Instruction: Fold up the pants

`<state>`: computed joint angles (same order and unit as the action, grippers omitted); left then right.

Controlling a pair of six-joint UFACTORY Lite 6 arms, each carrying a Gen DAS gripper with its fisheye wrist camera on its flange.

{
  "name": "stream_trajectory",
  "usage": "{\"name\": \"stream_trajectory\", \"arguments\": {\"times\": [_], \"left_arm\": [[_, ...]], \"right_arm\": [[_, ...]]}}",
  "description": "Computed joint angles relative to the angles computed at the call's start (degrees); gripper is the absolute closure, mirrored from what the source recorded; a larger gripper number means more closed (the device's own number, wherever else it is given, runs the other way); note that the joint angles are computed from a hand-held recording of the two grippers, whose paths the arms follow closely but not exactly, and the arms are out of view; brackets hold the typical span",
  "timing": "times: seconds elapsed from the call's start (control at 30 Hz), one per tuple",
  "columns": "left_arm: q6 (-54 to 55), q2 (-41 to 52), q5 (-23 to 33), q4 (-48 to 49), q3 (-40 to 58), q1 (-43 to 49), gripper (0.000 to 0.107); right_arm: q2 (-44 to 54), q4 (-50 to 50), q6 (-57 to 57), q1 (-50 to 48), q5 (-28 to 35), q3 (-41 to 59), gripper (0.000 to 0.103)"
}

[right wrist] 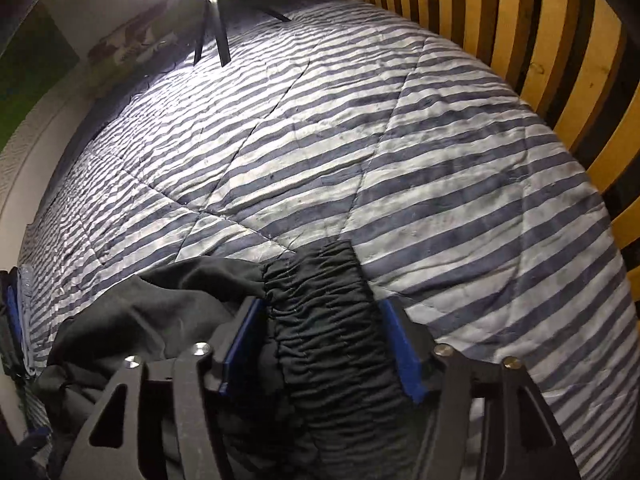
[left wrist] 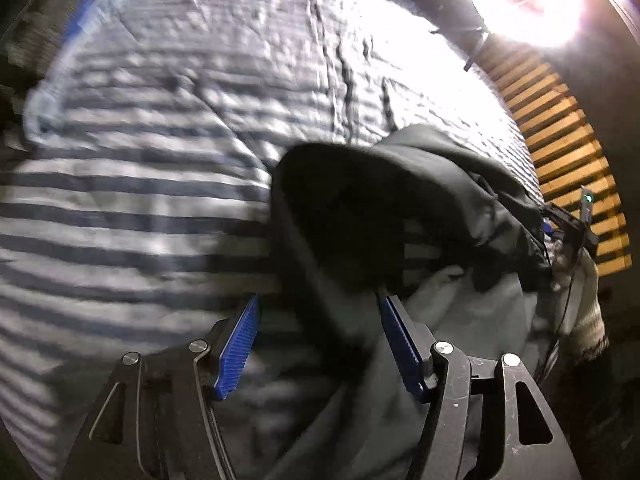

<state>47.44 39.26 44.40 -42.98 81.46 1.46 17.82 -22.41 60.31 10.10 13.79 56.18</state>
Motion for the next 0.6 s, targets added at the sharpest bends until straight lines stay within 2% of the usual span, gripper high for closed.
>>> {"name": "stream_trajectory", "arguments": {"times": [0.03, 0.07, 0.1, 0.13, 0.17, 0.27, 0.33, 0.43, 0.57, 0.6], "left_arm": [[0.6, 1.2, -0.9, -1.1, 0.1, -0.8, 0.043], [1.8, -0.1, -4.2, -2.3, -1.4, -2.4, 0.052], [1.2, -0.3, -5.7, -1.1, -1.5, -3.7, 0.072], [-0.8, 0.0, -6.7, 0.8, -1.1, -4.8, 0.103], [-2.0, -0.8, -7.4, 0.4, -1.6, -5.2, 0.102], [-1.2, -8.5, -13.1, 0.4, -6.9, -6.0, 0.103], [-2.2, -14.7, -16.2, 3.8, -9.0, -5.6, 0.103], [-6.9, -26.8, -21.5, 14.1, -11.3, -5.6, 0.103], [-20.0, -41.0, -26.6, 36.4, -13.1, -7.7, 0.101], [-20.5, -44.5, -27.1, 39.5, -14.5, -8.1, 0.100]], "right_arm": [[0.5, -2.7, 2.9, 0.8, 0.5, 0.5, 0.038], [1.0, -4.9, 5.2, 1.4, 1.1, 1.1, 0.038], [1.4, -7.1, 7.4, 2.1, 1.7, 1.4, 0.039], [1.6, -10.1, 10.2, 2.9, 2.6, 1.8, 0.047], [1.8, -11.2, 10.9, 3.5, 3.3, 2.1, 0.055], [-0.4, -16.5, 15.6, 5.2, 4.7, 1.1, 0.060], [-4.6, -21.2, 19.7, 6.6, 6.3, -0.9, 0.063], [-12.9, -22.2, 21.1, 6.7, 7.4, -4.5, 0.066], [-25.2, -22.6, 22.2, 7.0, 9.6, -9.6, 0.069], [-27.9, -23.5, 23.7, 7.5, 11.3, -10.3, 0.069]]}}
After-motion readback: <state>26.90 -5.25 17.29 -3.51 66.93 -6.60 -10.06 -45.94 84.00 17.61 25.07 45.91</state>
